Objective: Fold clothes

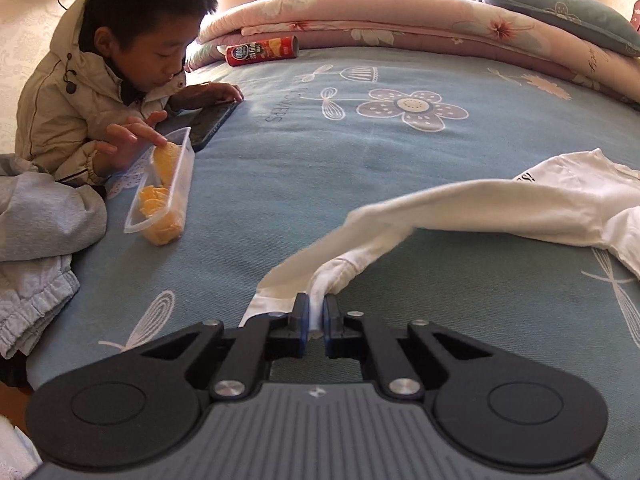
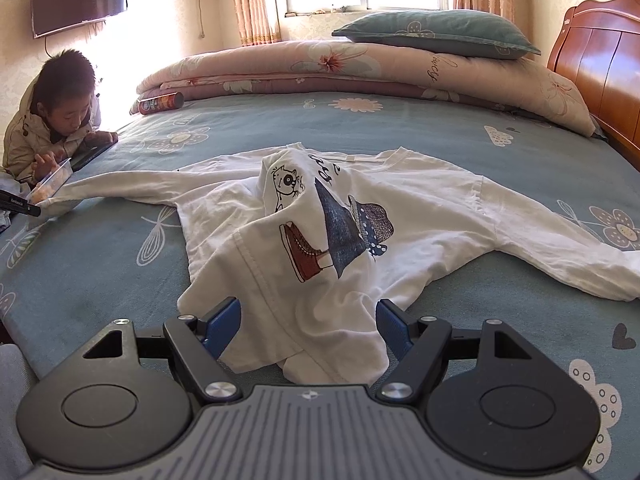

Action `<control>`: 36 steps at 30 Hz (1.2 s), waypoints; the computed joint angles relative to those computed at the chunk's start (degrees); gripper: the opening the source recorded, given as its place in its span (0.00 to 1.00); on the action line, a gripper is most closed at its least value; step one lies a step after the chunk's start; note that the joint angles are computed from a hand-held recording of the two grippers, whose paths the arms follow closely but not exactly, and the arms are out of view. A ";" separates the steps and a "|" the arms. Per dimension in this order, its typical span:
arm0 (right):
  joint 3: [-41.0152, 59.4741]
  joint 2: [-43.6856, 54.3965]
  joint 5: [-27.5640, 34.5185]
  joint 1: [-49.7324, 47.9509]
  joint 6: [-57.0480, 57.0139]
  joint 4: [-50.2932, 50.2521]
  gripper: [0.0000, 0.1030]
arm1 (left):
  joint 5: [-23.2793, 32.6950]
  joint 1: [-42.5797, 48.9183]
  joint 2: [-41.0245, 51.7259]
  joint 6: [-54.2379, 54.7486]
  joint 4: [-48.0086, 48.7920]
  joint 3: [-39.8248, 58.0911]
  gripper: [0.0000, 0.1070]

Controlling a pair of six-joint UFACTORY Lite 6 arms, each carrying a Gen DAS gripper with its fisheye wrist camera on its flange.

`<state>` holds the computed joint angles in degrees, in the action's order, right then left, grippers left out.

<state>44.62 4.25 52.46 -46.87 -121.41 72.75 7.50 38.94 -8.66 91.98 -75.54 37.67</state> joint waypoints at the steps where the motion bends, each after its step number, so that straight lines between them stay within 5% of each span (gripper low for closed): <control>1: 0.02 0.10 0.05 0.13 0.01 0.10 0.76 | 1.60 2.27 -1.76 -2.12 2.87 -0.21 0.05; 14: -0.04 0.34 0.18 0.70 0.49 -0.17 0.76 | 23.30 22.89 -9.01 -4.14 5.61 1.35 0.10; 21: 0.14 0.70 -0.03 0.49 0.30 0.07 0.76 | 27.00 24.97 -12.03 -1.55 -1.12 3.31 0.11; 26: 0.03 0.97 -0.83 1.42 0.13 0.40 0.76 | 23.90 17.63 -8.29 -2.14 -2.79 7.34 0.16; 29: 0.11 1.11 -1.36 1.97 -0.26 0.60 0.76 | 20.88 8.22 -2.66 -3.55 -1.31 10.44 0.28; 36: 3.42 3.21 -2.33 2.18 0.01 0.69 0.76 | 11.24 -15.96 21.93 -10.60 2.85 27.39 0.34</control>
